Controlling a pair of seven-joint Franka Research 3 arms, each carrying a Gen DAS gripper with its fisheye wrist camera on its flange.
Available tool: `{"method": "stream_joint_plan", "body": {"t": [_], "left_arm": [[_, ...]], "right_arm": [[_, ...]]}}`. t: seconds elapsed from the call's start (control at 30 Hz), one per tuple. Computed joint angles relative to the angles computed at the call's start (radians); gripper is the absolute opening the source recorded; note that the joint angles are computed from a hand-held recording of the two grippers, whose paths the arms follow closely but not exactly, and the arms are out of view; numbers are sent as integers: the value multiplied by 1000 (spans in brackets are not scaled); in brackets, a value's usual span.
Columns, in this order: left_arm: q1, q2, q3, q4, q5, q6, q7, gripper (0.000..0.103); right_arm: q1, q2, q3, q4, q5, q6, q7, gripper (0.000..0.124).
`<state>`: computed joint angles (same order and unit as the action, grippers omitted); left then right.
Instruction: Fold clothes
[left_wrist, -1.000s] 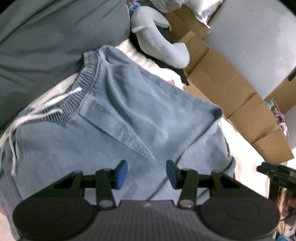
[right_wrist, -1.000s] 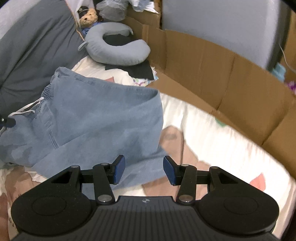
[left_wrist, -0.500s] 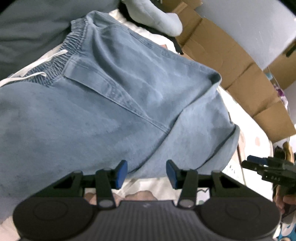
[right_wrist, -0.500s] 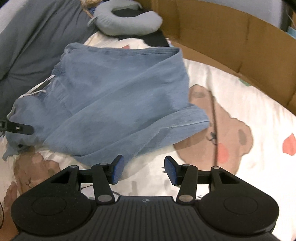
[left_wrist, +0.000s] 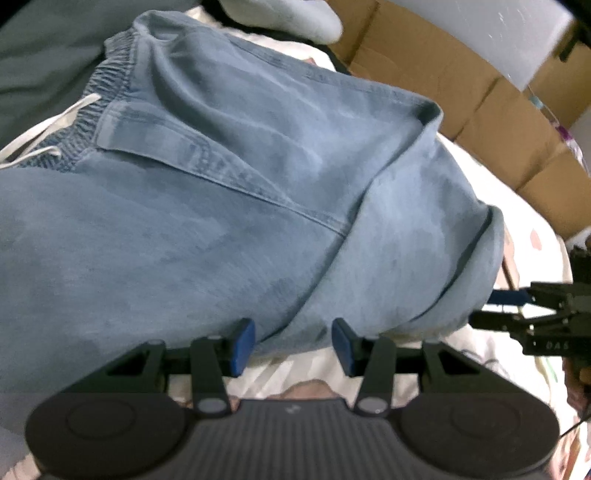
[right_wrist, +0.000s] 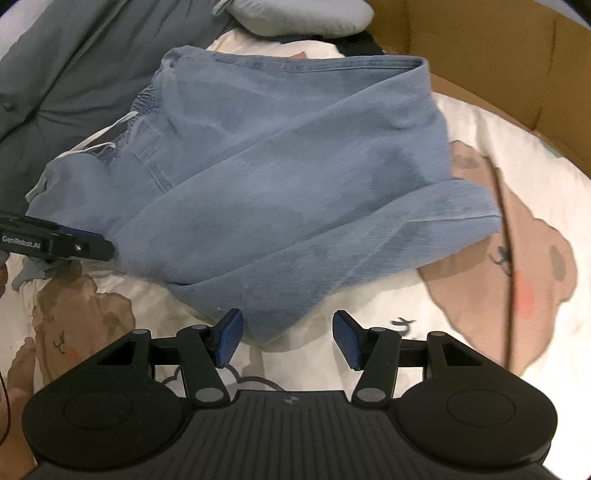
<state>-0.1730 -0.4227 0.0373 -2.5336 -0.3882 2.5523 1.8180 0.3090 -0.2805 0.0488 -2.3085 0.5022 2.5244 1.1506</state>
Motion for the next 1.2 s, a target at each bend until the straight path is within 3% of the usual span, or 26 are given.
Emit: {"method": "stream_joint_plan", "body": {"t": [0.17, 0.3, 0.33, 0.4, 0.43, 0.5, 0.93, 1.2], "left_arm": [[-13, 2, 2, -16, -5, 4, 40, 48], [-18, 20, 6, -19, -7, 14, 85, 38], [-13, 26, 0, -19, 4, 16, 91, 30], [-4, 30, -9, -20, 17, 24, 89, 20], [-4, 29, -5, -17, 12, 21, 89, 12], [-5, 26, 6, -10, -7, 9, 97, 8], [-51, -55, 56, 63, -190, -103, 171, 3], [-87, -15, 39, 151, -333, -176, 251, 3]], "right_arm": [[29, 16, -2, -5, 44, 8, -66, 60], [45, 23, -3, -17, 85, 42, -128, 57], [48, 27, -5, -18, 99, 46, -140, 52], [52, 32, -10, -14, 124, 39, -160, 29], [53, 33, -12, -13, 135, 36, -172, 23], [54, 27, -17, -12, 158, 38, -203, 7], [0, -50, -38, 19, 151, -37, -172, 3], [-74, -116, -51, -18, 57, -65, -73, 3]]}}
